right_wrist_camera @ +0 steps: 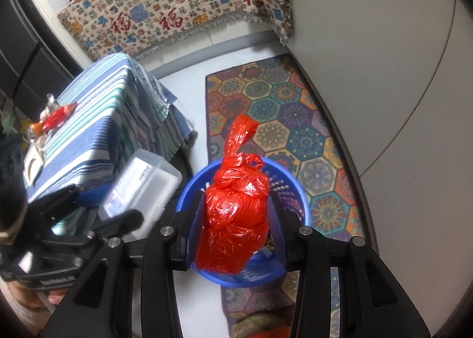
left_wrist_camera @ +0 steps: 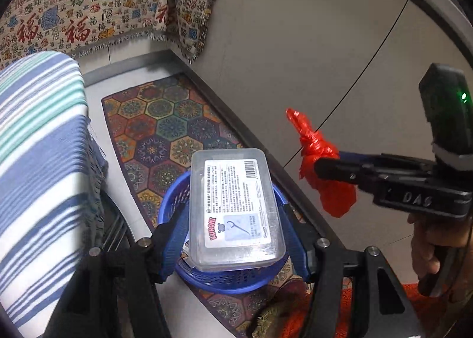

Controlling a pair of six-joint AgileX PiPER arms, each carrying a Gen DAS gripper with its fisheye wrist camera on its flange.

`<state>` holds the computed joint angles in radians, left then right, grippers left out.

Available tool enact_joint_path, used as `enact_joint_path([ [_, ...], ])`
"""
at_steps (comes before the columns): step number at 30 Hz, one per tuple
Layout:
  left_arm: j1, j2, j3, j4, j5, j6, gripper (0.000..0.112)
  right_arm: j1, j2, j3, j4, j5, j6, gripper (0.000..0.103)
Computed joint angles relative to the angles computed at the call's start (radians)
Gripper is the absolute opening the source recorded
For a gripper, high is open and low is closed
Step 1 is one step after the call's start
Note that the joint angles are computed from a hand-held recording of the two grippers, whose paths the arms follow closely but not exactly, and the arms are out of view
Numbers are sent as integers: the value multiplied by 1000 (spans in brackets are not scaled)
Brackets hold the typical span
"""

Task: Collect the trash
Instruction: 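Open both tools to drop the box and bag into the wastebasket, then move both tools back over the table toward the remaining trash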

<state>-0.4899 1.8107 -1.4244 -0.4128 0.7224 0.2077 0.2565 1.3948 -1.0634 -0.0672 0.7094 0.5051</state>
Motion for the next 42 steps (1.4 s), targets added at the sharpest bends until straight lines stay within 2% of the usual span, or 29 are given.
enact_joint_path([
  [8, -27, 60, -19, 10, -38, 17, 63, -54, 16, -1, 74, -49, -61, 46],
  [9, -28, 69, -24, 9, -43, 21, 63, -58, 18, -2, 83, -55, -67, 48],
  [12, -26, 97, -39, -15, -55, 32, 76, -68, 12, 7, 88, -83, -55, 70],
  [17, -21, 93, -38, -18, -65, 22, 76, -79, -19, 20, 66, -105, -15, 73],
  [21, -9, 10, 26, 9, -85, 16, 76, -59, -29, 12, -2, -102, 44, 83],
  [24, 21, -96, 111, 25, -92, 33, 76, 9, -20, -17, -170, -61, 185, 98],
  [26, 58, -181, 182, 20, -90, 67, 76, 59, -7, -36, -284, -24, 275, 99],
  [30, 150, -371, 332, 52, -65, 92, 76, 199, 33, -92, -514, 79, 418, 99],
  [34, 331, -539, 453, 54, -10, 158, 76, 352, 97, -172, -646, 144, 490, 99],
  [37, 486, -614, 504, 78, 19, 210, 76, 441, 159, -248, -680, 155, 517, 99],
  [40, 671, -635, 521, 22, 56, 356, 76, 522, 244, -347, -650, 131, 525, 100],
  [42, 795, -615, 513, -22, 81, 459, 76, 575, 341, -463, -595, 128, 473, 100],
])
